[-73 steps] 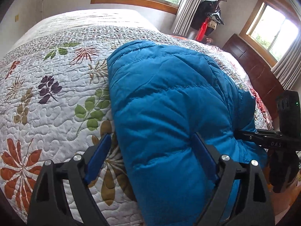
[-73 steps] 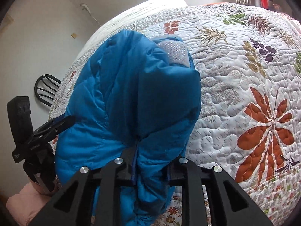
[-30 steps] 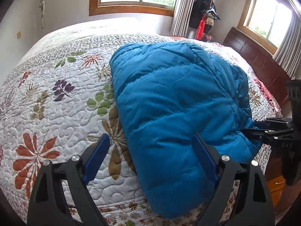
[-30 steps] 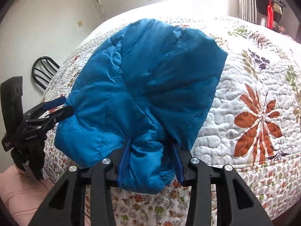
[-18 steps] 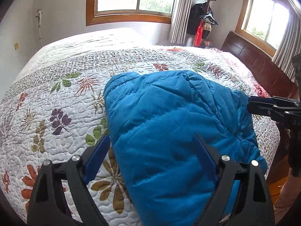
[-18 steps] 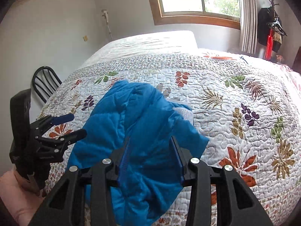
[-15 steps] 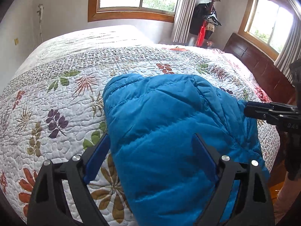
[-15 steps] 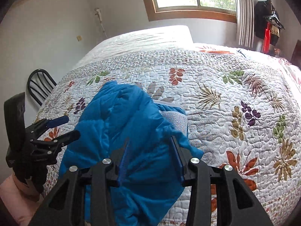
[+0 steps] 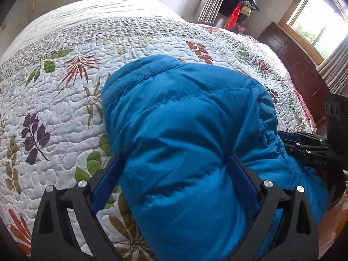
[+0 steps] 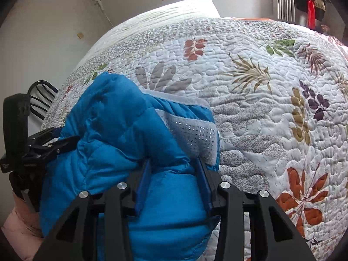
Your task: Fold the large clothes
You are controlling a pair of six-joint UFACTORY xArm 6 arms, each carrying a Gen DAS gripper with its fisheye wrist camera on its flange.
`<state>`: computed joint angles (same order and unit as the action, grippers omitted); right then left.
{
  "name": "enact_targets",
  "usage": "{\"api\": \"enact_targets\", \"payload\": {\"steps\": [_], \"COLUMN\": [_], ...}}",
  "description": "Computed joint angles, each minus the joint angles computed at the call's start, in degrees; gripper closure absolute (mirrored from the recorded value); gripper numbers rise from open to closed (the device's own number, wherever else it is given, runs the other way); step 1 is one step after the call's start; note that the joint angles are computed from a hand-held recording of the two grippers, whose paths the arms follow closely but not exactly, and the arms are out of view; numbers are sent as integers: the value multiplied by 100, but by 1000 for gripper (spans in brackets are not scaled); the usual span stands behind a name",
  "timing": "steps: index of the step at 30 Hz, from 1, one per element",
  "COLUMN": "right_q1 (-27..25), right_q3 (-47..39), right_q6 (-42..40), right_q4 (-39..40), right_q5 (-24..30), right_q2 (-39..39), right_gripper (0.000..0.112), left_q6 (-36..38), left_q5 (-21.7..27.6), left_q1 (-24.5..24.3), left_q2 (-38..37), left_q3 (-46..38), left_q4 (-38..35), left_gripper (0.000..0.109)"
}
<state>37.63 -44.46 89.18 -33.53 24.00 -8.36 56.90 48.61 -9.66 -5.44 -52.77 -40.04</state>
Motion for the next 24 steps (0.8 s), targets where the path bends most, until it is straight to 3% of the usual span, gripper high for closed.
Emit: {"api": "enact_targets", "payload": {"steps": [3, 8, 10, 13, 18, 20, 24], "right_q1": [-7, 277, 432, 458, 283, 203, -41], "right_q3": [45, -312, -605, -1133, -2154, -2392, -2185], "right_q6": [110, 135, 171, -318, -1455, -1707, -1864], "right_q4": [-27, -139, -455, -432, 305, 627, 923], "right_q5": [-52, 863, 1319, 1377, 1493, 1724, 1401], "right_q2": [-23, -285, -326, -60, 923, 1206, 1449], "right_gripper": [71, 71, 69, 69, 69, 71, 70], "left_q6": [-73, -204, 10, 167, -711, -875, -1026], "left_q5": [229, 648, 310, -219, -676, -519, 278], "left_q1": [67, 339, 386, 271, -269, -302, -192], "left_q2": [156, -20, -338, -575, 177, 541, 1409], "left_q3": [-162, -271, -50, 82, -495, -771, -1537], "left_q4": [-10, -34, -231, -447, 482, 655, 736], "left_gripper": [11, 14, 14, 14, 13, 13, 8]}}
